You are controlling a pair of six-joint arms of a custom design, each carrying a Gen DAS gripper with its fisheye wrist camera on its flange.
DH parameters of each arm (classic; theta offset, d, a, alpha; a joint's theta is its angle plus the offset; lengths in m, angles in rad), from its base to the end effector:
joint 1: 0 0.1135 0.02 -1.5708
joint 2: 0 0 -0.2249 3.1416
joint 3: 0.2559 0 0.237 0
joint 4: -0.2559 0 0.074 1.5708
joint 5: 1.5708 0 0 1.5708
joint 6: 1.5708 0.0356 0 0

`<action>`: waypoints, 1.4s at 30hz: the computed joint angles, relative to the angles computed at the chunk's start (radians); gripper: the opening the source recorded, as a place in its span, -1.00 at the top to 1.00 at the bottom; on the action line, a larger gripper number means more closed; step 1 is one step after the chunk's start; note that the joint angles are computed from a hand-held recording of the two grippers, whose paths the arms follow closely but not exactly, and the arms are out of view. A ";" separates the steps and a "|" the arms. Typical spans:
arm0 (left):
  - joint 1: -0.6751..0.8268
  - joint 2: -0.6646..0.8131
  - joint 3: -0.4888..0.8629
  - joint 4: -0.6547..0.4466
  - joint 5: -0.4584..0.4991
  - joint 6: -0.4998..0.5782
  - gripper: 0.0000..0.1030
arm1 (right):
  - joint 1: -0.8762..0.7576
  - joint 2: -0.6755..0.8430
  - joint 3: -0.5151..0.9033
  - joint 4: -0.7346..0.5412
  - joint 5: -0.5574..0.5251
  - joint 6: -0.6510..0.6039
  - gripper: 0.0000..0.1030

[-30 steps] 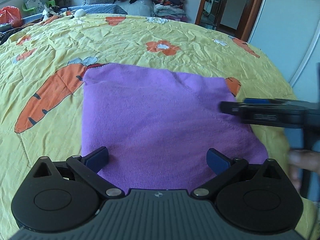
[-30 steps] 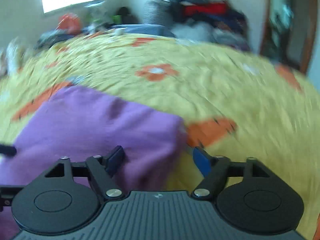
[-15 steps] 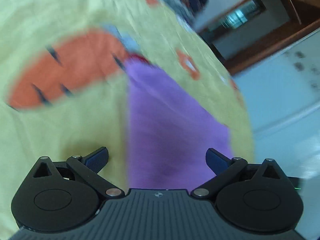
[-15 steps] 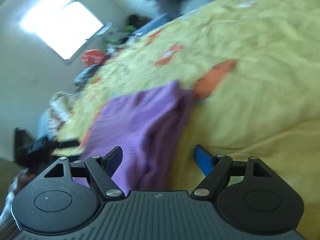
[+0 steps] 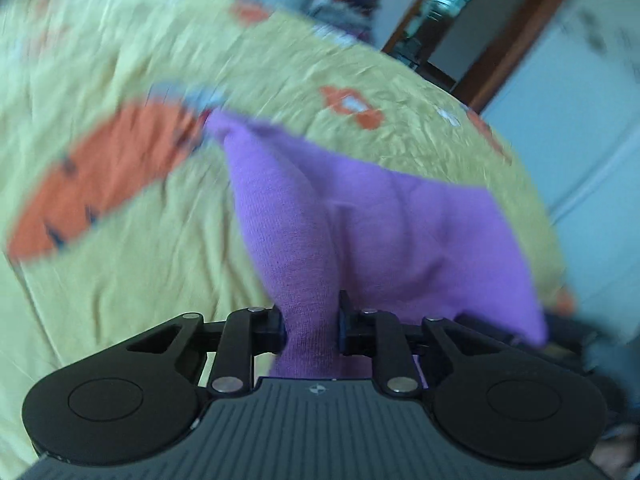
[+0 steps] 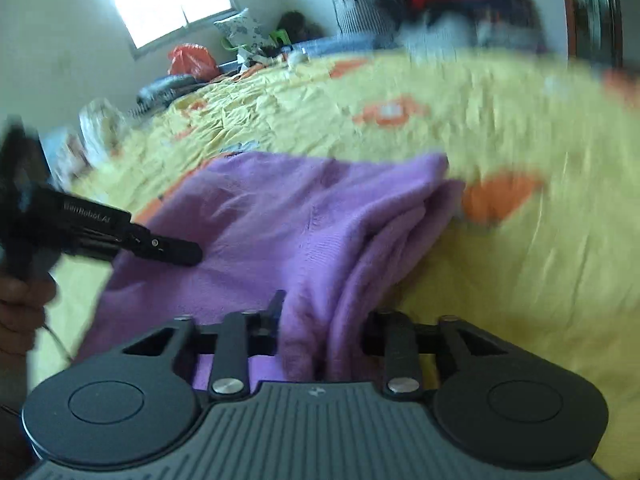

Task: Fold small clothes

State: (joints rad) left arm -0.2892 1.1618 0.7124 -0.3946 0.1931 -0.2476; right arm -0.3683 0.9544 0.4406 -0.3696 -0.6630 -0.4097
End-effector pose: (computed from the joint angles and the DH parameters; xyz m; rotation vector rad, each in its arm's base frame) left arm 0.2238 -0.0737 0.1929 0.1411 2.4462 -0.4756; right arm 0.1795 -0.0458 0.1577 -0.3223 2.2344 0.4095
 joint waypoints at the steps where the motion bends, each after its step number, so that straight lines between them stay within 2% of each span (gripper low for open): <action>1: -0.041 -0.033 -0.004 0.007 -0.042 0.002 0.59 | 0.018 -0.071 -0.018 -0.007 0.015 0.020 0.56; 4: -0.129 -0.063 0.048 -0.004 -0.117 0.014 0.59 | 0.003 -0.162 0.013 -0.058 -0.024 0.051 0.57; 6: -0.150 -0.024 0.131 -0.021 -0.120 0.020 0.59 | -0.018 -0.164 0.072 -0.086 -0.037 0.066 0.57; 8: -0.155 0.014 0.222 -0.046 -0.113 0.028 0.59 | -0.067 -0.148 0.128 -0.087 -0.072 0.069 0.57; 11: -0.160 0.146 0.411 -0.112 -0.076 0.022 0.58 | -0.152 -0.039 0.254 -0.110 -0.145 0.083 0.57; 12: -0.161 0.203 0.475 -0.127 -0.064 0.033 0.54 | -0.176 0.004 0.297 -0.124 -0.161 0.095 0.57; 14: -0.137 0.345 0.621 -0.200 -0.018 0.021 0.12 | -0.210 0.080 0.340 -0.096 -0.171 0.096 0.50; 15: -0.118 0.418 0.676 -0.232 -0.003 -0.013 -0.32 | -0.203 0.152 0.359 -0.061 -0.129 0.058 0.13; 16: -0.100 0.442 0.681 -0.254 0.001 -0.059 -0.37 | -0.175 0.231 0.388 -0.041 -0.023 0.043 -0.57; 17: -0.082 0.422 0.635 -0.246 0.020 -0.078 -0.30 | -0.162 0.260 0.377 0.016 0.102 0.059 -0.73; 18: -0.061 0.366 0.542 -0.206 0.064 -0.063 -0.31 | -0.190 0.238 0.321 0.098 0.159 0.077 -0.71; 19: -0.046 0.304 0.448 -0.177 0.096 -0.043 -0.39 | -0.268 0.221 0.282 0.131 0.102 0.079 -0.71; 20: -0.035 0.256 0.371 -0.164 0.106 -0.027 -0.41 | -0.367 0.229 0.275 0.105 -0.007 0.067 -0.71; 22: -0.020 0.162 0.219 -0.150 0.130 -0.007 -0.41 | -0.542 0.268 0.279 -0.005 -0.184 -0.017 -0.71; 23: -0.006 0.131 0.152 -0.136 0.159 -0.004 -0.41 | -0.608 0.280 0.267 -0.046 -0.227 -0.058 -0.71; 25: 0.002 0.101 0.063 -0.120 0.175 -0.001 -0.41 | -0.713 0.334 0.268 -0.149 -0.302 -0.165 -0.71; 28: -0.009 0.032 -0.018 -0.064 0.163 0.000 -0.49 | -0.786 0.424 0.271 -0.286 -0.344 -0.292 -0.71; 31: -0.020 0.046 -0.019 -0.042 0.193 -0.018 -0.50 | -0.768 0.436 0.227 -0.293 -0.359 -0.319 -0.71; 33: -0.044 0.089 0.003 -0.022 0.180 -0.041 -0.38 | -0.724 0.447 0.211 -0.277 -0.342 -0.288 -0.71; 35: -0.057 0.135 0.016 0.020 0.202 -0.042 0.25 | -0.654 0.437 0.178 -0.207 -0.310 -0.226 -0.72; 36: -0.067 0.149 0.017 0.034 0.198 -0.050 0.57 | -0.638 0.408 0.150 -0.181 -0.305 -0.226 -0.62; 37: -0.073 0.153 0.019 0.039 0.195 -0.048 0.71 | -0.600 0.371 0.127 -0.158 -0.277 -0.201 0.04; 38: -0.077 0.144 0.018 0.038 0.196 -0.030 0.73 | -0.557 0.328 0.108 -0.136 -0.218 -0.162 0.56; 40: -0.093 0.088 0.010 0.007 0.169 0.008 0.76 | -0.527 0.216 0.064 -0.118 -0.171 -0.123 0.76; 42: -0.070 0.048 0.012 -0.050 0.186 0.054 0.76 | -0.564 0.079 0.055 -0.220 -0.180 -0.158 0.79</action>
